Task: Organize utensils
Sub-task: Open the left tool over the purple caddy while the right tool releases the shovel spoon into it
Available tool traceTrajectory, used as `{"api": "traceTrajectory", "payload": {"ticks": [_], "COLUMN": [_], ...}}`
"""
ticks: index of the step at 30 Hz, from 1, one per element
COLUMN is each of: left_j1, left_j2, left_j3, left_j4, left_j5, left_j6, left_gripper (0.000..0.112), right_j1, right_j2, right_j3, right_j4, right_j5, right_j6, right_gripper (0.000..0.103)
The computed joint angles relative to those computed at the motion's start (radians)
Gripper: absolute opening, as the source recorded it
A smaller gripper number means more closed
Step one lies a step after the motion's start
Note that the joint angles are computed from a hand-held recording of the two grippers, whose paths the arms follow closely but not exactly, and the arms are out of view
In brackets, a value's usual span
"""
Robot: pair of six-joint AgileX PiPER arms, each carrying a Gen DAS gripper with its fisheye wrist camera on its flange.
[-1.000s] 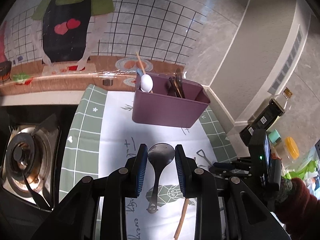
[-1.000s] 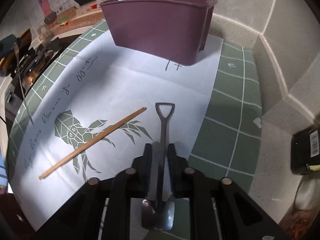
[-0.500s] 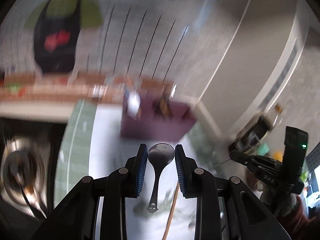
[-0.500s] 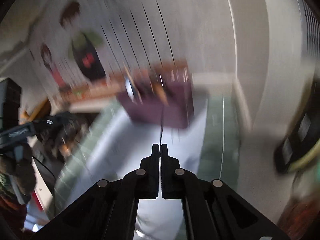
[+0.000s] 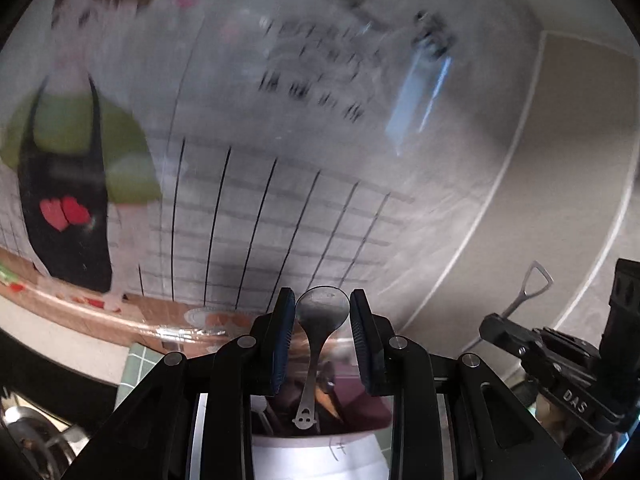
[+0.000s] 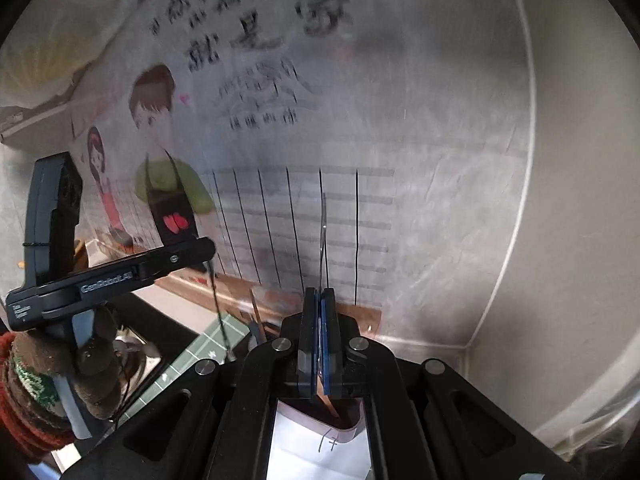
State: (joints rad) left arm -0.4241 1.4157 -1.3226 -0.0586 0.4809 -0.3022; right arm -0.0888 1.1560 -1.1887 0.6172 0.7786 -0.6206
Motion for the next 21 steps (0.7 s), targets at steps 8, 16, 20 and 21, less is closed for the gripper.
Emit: {"api": "traceTrajectory", "payload": {"ticks": [8,16,20,21], "left_j1": [0.046,-0.016,-0.136,-0.165], "left_j2": [0.140,-0.048,-0.171,-0.195], "left_j3": [0.027,0.180,0.344,0.389], "left_j4": [-0.170,0.075,0.221,0.240], "left_j5": [-0.006,0.104,0.185,0.205], "left_j6": [0.159,-0.059,-0.221,-0.264], "left_gripper": [0.045,0.051,0.058,0.058], "right_j1": [0.008,-0.103,-0.172,-0.224], "right_j2": [0.192,0.018,-0.139,-0.175], "right_j3": [0.061,0.226,0.374,0.414], "right_j4": [0.033,0.021,-0.043,-0.033], "right_j5": [0.021,0.098,0.167,0.215], "right_j6": [-0.049,-0.128,-0.169,-0.214], "right_gripper": [0.010,0.017,0.020,0.021]}}
